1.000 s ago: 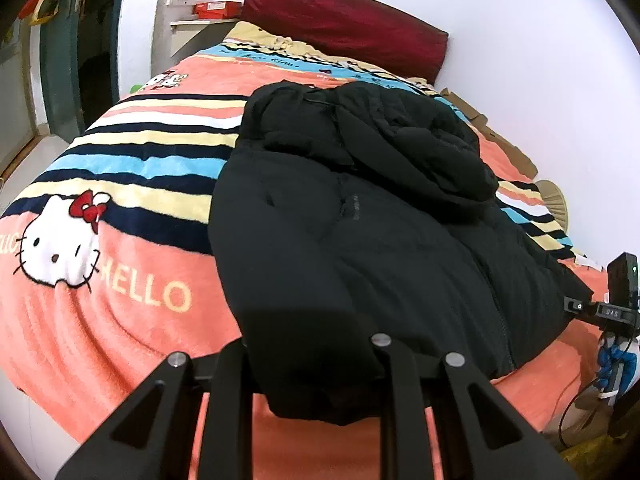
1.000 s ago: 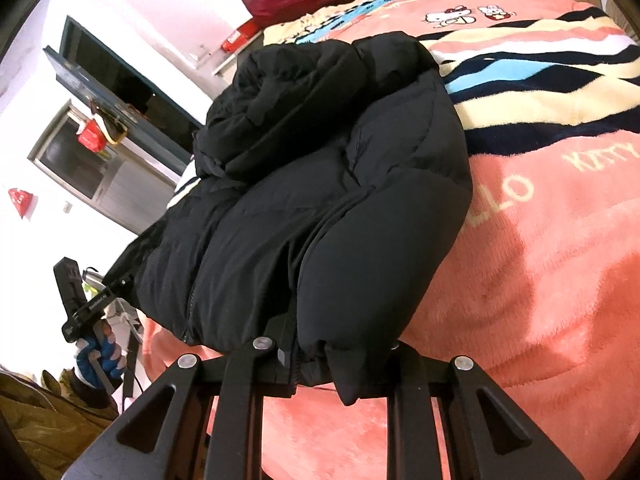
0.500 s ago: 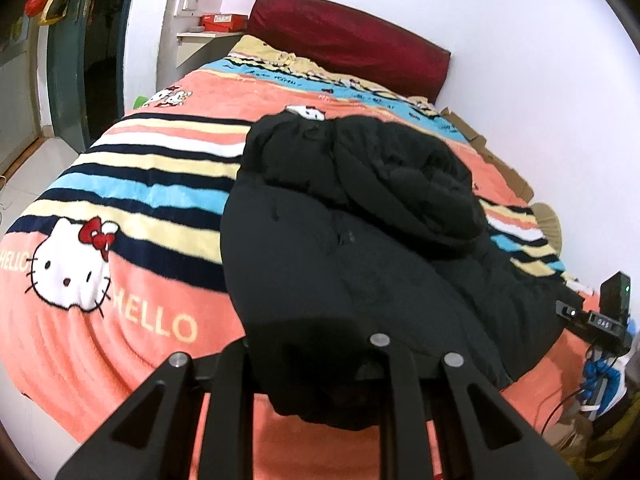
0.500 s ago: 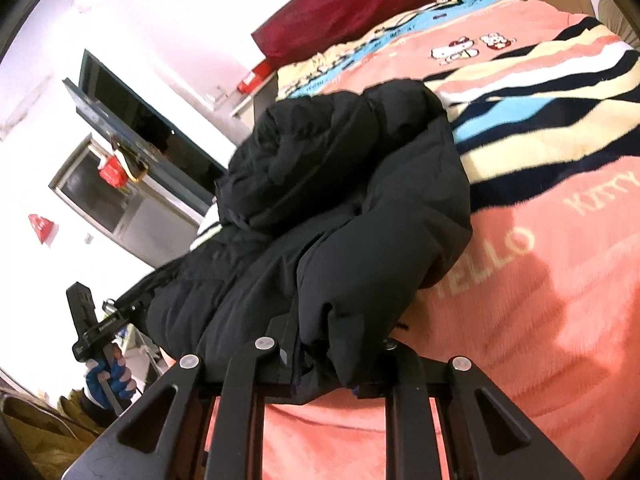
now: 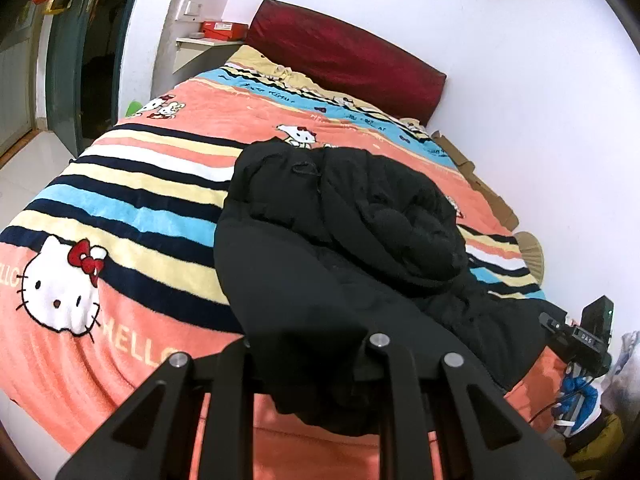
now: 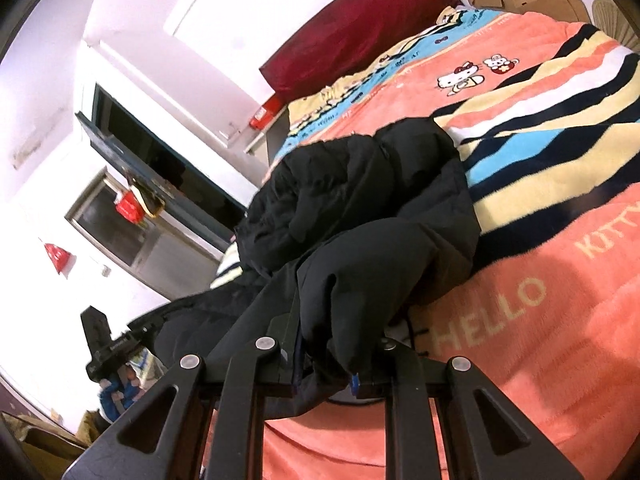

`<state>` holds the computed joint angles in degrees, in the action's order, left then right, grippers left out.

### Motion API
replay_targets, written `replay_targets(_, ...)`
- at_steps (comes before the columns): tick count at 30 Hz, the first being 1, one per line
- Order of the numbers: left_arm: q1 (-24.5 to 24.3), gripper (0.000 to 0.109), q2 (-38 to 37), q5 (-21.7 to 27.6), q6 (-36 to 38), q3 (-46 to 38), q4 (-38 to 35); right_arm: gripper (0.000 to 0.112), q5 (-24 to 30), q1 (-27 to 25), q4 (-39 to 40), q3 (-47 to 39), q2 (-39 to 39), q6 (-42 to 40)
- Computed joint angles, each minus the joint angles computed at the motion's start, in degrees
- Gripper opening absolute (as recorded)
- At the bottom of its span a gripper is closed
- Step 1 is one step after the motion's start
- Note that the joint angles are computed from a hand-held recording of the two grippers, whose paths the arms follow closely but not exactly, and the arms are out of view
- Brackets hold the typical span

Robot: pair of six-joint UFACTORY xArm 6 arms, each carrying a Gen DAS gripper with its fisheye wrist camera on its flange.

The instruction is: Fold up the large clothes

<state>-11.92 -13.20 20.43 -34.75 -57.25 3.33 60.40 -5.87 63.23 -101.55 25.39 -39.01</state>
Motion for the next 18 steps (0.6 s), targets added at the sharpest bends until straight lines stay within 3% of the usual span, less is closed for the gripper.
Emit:
replay_targets(10,0.99,0.018,2.93,-1.07,11.01,-5.03,-15.75,0.017,0.17,-0.27,4.33,-8.50,5.49,4.60)
replay_targets(15,1.66,0.018,6.60,0.89,12.03,-11.02,-14.40,0.016,-1.84,0.88,3.22,-17.08,10.48,10.15)
replay_targets(18,2.22,0.018,9.85,1.95,12.65,-15.79,-13.57,0.016,-3.08,2.02,0.66,-27.39,16.46,16.24)
